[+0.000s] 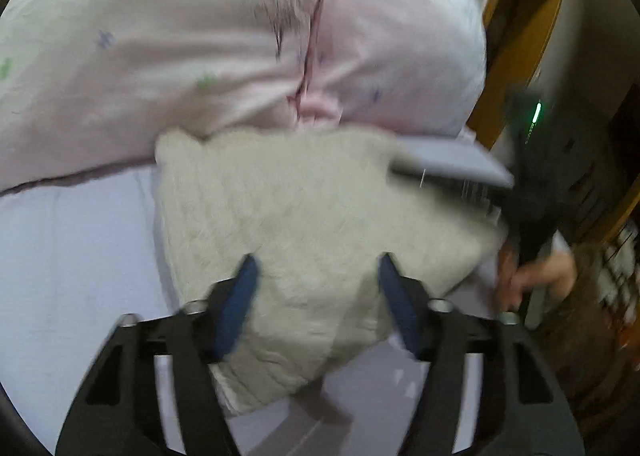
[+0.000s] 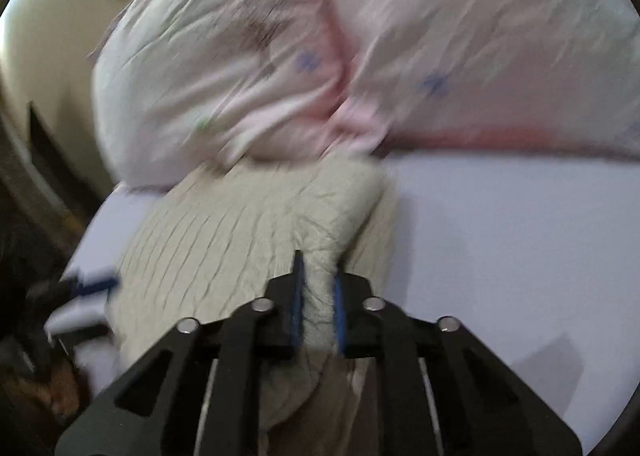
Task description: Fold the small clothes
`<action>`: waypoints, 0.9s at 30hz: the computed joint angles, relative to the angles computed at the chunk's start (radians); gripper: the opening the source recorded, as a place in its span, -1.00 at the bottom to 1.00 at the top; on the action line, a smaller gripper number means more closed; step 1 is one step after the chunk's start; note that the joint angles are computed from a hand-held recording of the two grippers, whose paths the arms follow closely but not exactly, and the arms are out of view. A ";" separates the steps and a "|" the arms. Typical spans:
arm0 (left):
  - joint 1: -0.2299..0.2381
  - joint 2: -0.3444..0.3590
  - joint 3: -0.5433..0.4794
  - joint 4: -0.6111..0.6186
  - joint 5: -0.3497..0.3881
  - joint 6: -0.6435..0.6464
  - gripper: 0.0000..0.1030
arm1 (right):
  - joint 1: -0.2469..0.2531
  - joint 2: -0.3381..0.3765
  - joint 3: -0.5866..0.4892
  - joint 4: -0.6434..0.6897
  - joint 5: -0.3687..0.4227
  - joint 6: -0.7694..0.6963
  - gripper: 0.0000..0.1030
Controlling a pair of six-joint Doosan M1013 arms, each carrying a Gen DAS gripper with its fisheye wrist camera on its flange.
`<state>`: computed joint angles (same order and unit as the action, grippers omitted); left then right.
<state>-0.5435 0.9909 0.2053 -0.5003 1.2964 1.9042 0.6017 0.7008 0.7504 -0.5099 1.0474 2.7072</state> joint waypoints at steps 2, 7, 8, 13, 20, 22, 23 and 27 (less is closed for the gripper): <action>-0.001 -0.015 0.040 -0.006 -0.039 0.021 -0.03 | -0.008 0.008 -0.007 0.031 0.021 -0.013 -0.78; 0.021 -0.084 0.162 -0.074 -0.069 -0.007 0.04 | 0.044 -0.051 0.058 -0.119 0.047 0.115 0.21; 0.024 -0.116 0.220 -0.084 -0.093 -0.002 0.29 | 0.063 -0.076 0.097 -0.168 0.032 0.170 0.84; 0.013 -0.284 0.530 0.077 -0.266 -0.071 0.95 | 0.147 -0.106 0.133 -0.175 0.137 0.245 0.97; -0.034 -0.266 0.518 0.350 -0.195 -0.218 0.97 | 0.150 0.031 -0.062 0.021 0.298 0.062 0.96; -0.051 -0.278 0.545 0.425 -0.223 -0.222 0.97 | 0.159 0.065 -0.122 0.014 0.375 0.016 0.96; -0.057 -0.280 0.552 0.455 -0.231 -0.224 0.97 | 0.162 0.079 -0.145 0.017 0.406 0.002 0.97; -0.056 -0.282 0.557 0.455 -0.241 -0.226 0.97 | 0.167 0.100 -0.184 0.007 0.459 -0.030 0.97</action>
